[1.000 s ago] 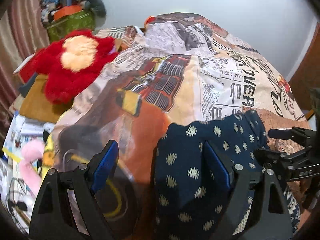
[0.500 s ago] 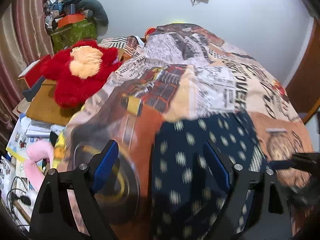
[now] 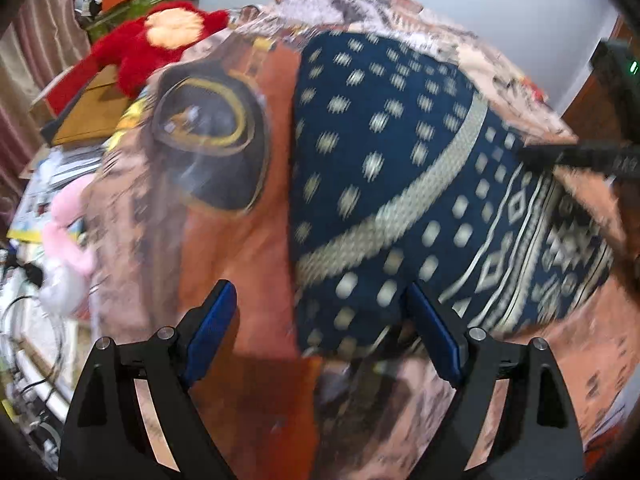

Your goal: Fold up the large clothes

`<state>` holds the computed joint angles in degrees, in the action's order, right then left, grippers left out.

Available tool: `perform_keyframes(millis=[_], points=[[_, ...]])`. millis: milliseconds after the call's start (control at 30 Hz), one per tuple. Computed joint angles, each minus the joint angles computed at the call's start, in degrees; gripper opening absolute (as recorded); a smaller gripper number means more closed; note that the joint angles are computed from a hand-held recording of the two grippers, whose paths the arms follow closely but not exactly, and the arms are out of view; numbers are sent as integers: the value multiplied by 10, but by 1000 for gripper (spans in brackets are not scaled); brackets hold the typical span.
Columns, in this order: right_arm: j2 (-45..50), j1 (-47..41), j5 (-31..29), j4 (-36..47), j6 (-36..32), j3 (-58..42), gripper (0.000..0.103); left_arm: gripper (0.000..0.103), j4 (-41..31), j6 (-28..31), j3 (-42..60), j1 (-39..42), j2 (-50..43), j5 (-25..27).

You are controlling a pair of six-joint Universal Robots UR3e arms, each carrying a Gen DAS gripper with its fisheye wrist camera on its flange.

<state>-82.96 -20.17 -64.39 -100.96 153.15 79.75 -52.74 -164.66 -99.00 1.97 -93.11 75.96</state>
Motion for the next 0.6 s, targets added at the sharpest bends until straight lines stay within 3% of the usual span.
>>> perform_keyframes(millis=[100, 267, 500, 600], points=[[-34, -10, -5, 2, 2, 13, 51, 87, -3, 0, -22, -4, 37, 37], [-109, -39, 10, 21, -6, 28, 51, 87, 4, -29, -32, 2, 106, 35], [-255, -131, 124, 114, -49, 13, 51, 87, 36, -92, 25, -21, 189, 16], [-321, -201, 196, 200, -102, -15, 51, 87, 50, -114, 63, -32, 212, 8]])
